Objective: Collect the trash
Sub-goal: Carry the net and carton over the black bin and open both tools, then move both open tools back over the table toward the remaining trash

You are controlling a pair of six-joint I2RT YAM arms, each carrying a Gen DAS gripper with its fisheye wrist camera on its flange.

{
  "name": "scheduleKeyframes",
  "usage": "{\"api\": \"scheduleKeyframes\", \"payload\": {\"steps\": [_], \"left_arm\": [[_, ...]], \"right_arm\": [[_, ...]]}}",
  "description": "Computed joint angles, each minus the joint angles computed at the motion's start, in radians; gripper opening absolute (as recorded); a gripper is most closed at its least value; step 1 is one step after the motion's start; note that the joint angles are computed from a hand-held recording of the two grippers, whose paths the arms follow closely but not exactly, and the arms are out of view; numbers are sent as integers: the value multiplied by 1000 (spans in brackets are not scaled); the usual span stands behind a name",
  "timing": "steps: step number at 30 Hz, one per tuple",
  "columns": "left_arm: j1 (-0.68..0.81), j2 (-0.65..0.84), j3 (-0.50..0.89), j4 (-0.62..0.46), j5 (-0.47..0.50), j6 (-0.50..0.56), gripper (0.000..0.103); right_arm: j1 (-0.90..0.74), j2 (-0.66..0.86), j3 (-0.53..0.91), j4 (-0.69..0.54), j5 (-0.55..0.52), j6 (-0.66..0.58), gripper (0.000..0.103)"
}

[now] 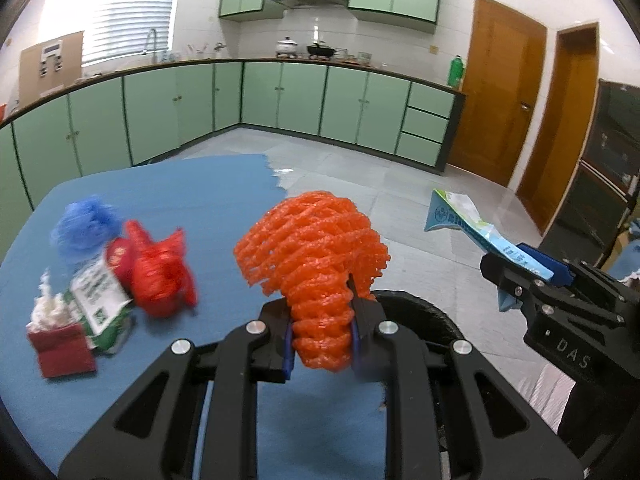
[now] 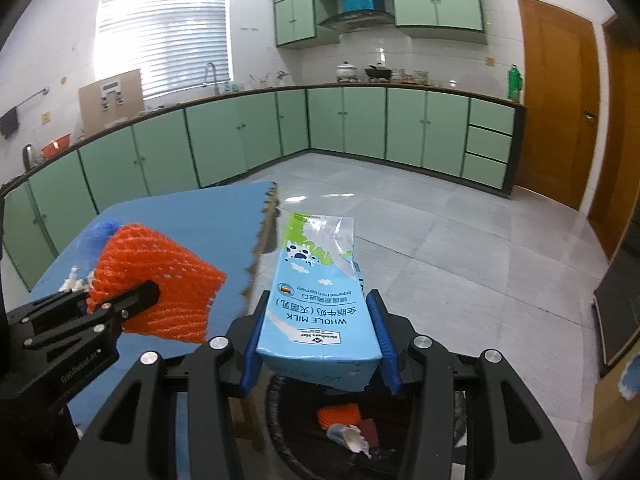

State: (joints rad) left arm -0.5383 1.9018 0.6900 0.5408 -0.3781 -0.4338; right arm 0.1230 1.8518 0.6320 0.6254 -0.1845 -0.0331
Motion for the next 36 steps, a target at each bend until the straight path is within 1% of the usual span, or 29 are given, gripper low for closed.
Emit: {"api": "scheduleKeyframes", "payload": {"steps": [8, 14, 16, 17, 19, 20, 21, 23, 25, 26, 28, 30, 36], "left_arm": [[-35, 150, 178, -29, 45, 21, 19], [-43, 262, 301, -56, 76, 33, 20], [-38, 301, 344, -72, 96, 35, 21], [-37, 313, 361, -82, 106, 34, 23], [-31, 345, 403, -107, 118, 26, 41], [-25, 353, 416, -112, 125, 27, 46], [-21, 362, 432, -122, 133, 27, 53], [-13, 377, 457, -136, 150, 26, 57], [-2, 381, 467, -140, 171, 25, 67], [-1, 377, 461, -135, 177, 25, 68], [3, 372, 457, -129, 189, 30, 76], [2, 369, 459, -133, 188, 32, 79], [2, 357, 442, -125, 186, 30, 79]], "right_arm": [[-100, 65, 24, 13, -26, -28, 47], [-163, 141, 78, 2, -55, -49, 47], [-175, 165, 93, 1, -67, -56, 47], [-182, 183, 106, -1, -74, -60, 47], [-193, 221, 139, -13, -87, -69, 48], [-197, 236, 148, -14, -84, -71, 52], [-201, 258, 162, -11, -76, -71, 60], [-212, 287, 180, -13, -70, -80, 63], [-222, 307, 196, -22, -67, -78, 66], [-226, 313, 201, -26, -66, -74, 70], [-230, 320, 201, -19, -59, -67, 74], [-231, 322, 202, -17, -54, -64, 75], [-228, 313, 200, -16, -50, -53, 75]]}}
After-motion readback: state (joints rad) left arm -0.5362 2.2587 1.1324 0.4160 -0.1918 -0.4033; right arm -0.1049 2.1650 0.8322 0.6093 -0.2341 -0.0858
